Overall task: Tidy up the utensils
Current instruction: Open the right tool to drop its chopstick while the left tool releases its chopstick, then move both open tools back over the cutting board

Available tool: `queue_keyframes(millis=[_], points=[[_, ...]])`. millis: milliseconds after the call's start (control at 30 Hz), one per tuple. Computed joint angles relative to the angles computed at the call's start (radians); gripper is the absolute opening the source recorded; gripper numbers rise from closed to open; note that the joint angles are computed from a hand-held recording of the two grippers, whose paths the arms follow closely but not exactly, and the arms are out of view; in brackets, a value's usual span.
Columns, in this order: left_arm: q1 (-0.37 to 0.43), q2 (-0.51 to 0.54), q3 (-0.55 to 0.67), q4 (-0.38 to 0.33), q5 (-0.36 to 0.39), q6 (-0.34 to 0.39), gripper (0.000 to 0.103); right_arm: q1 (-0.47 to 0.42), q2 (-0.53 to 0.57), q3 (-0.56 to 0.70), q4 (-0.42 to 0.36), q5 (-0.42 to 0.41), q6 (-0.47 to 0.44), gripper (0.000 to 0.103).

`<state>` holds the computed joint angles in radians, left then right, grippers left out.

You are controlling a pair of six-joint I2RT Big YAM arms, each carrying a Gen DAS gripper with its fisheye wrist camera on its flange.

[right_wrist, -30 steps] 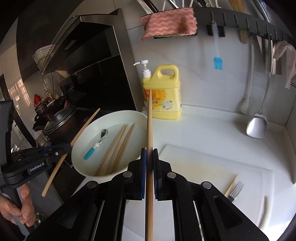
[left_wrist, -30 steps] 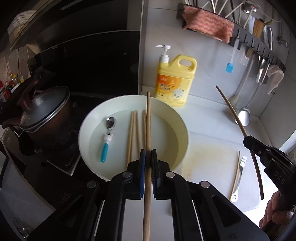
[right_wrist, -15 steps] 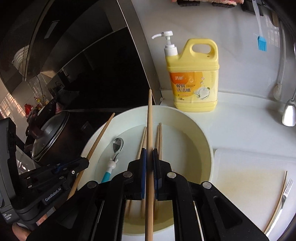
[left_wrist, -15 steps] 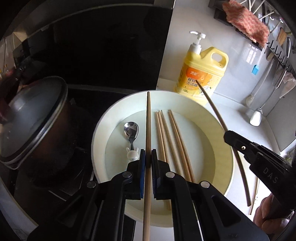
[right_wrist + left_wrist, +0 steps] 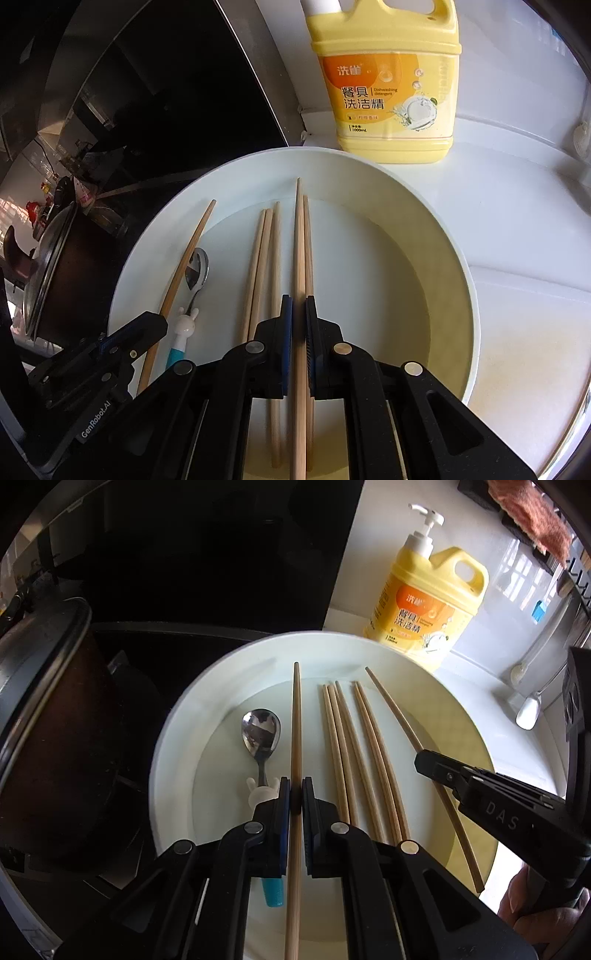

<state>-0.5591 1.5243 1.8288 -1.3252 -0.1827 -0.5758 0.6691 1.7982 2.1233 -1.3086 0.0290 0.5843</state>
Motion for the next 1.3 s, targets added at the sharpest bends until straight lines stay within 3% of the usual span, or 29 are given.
queue_keyframes(millis=[167,667,767,800,833,900,1100,1300], points=[[-0.001,0.027,0.015,-0.014,0.018,0.001,0.007,-0.011,0.054,0.076,-0.077,-0.033,-0.007,0.007],[-0.002,0.066,0.045,-0.06,0.018,-0.009,0.009,-0.019,0.084,0.098,-0.112,-0.076,-0.004,0.008],[-0.004,0.054,0.041,-0.061,0.004,-0.022,0.036,-0.018,0.064,0.08,-0.101,-0.058,-0.005,0.012],[-0.008,0.048,0.041,-0.063,-0.02,-0.026,0.058,-0.017,0.059,0.076,-0.097,-0.046,-0.005,0.016],[-0.013,0.039,0.037,-0.061,-0.049,-0.028,0.069,-0.016,0.051,0.068,-0.093,-0.036,-0.006,0.022],[-0.018,0.023,0.031,-0.064,-0.081,-0.023,0.07,-0.017,0.033,0.048,-0.079,-0.023,-0.004,0.03],[-0.01,0.014,0.045,-0.111,-0.093,-0.043,0.082,-0.01,-0.029,-0.027,-0.035,-0.002,0.005,0.036],[-0.003,-0.009,0.037,-0.122,-0.073,-0.054,0.091,0.01,-0.07,-0.067,0.001,0.012,0.011,0.048]])
